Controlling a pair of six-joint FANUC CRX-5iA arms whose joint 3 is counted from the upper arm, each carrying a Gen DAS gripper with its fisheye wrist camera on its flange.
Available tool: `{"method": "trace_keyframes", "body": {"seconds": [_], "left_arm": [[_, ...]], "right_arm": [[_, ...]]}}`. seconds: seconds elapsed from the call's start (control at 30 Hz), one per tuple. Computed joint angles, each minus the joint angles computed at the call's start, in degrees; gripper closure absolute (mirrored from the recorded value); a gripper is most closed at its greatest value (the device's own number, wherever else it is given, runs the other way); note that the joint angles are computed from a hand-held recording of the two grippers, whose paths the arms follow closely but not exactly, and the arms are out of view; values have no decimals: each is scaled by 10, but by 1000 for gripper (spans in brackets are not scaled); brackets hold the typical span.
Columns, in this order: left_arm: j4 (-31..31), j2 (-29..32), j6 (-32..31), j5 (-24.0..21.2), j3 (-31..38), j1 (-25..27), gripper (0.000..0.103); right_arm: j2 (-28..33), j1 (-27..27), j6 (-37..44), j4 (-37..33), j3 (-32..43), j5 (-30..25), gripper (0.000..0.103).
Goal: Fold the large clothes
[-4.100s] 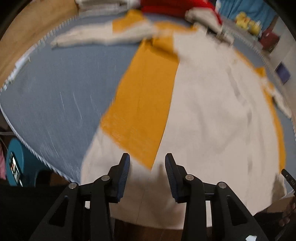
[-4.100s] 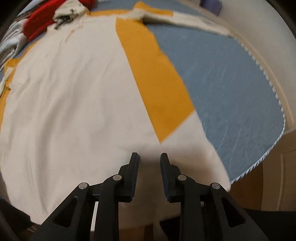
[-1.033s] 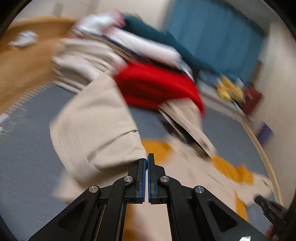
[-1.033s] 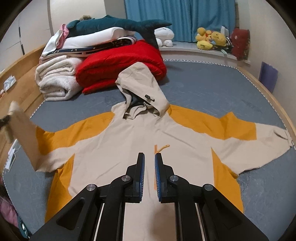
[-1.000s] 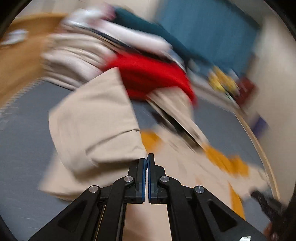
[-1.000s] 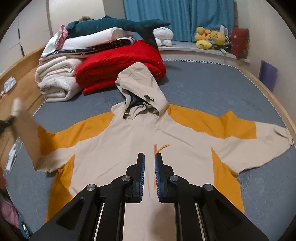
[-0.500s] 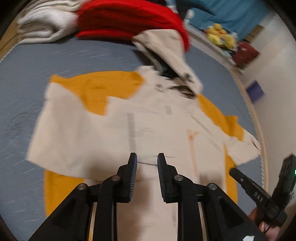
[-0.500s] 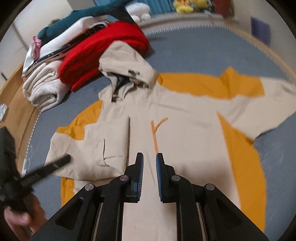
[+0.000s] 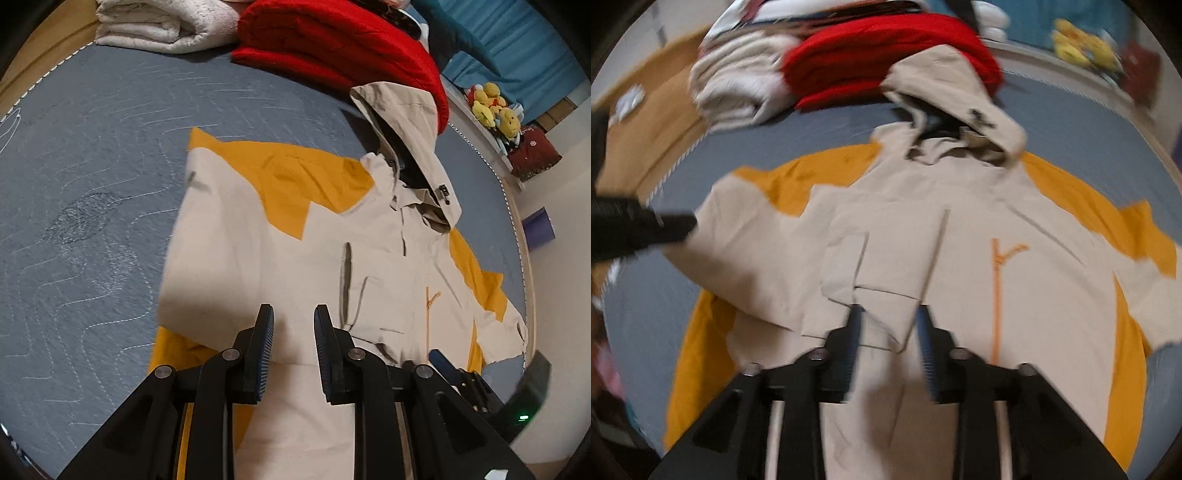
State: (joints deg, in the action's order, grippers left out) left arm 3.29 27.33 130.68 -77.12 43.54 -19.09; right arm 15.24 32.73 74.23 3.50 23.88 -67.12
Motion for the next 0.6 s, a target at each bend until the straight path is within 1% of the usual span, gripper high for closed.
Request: {"method": "trace_keyframes", "body": {"seconds": [0.13,0.23,0.3,0.33,0.37,0.4,0.47,0.53,0.6], "left_arm": [[-24,0,5,-15,9,-2,83],[-21,-6,6,-9,0,2,83],[-20,-10,8,-5,-5,4,83],[-20,-11,8,-5,-6,5,83],[-22,-12,9,-5,-6,4,83],[-24,-13,10,-5,-7,4,83],[-25,-14,15,-5,-7,4,83],[-30,-14,19,-6,-5,4,83],[-32,-14,19,-6,-5,4,83]], "right_arm": [[19,11,37,17,-4,-7,54],[28,13,40,35,-12,-10,54],[30,14,46,46,-20,-8,56],[30,15,53,55,-26,-6,70],[33,16,61,60,-28,-8,88],[34,15,61,65,-31,-8,90],[29,7,48,58,-32,2,98],[20,-7,16,34,-27,12,99],[4,-31,-40,-4,-26,32,100]]}}
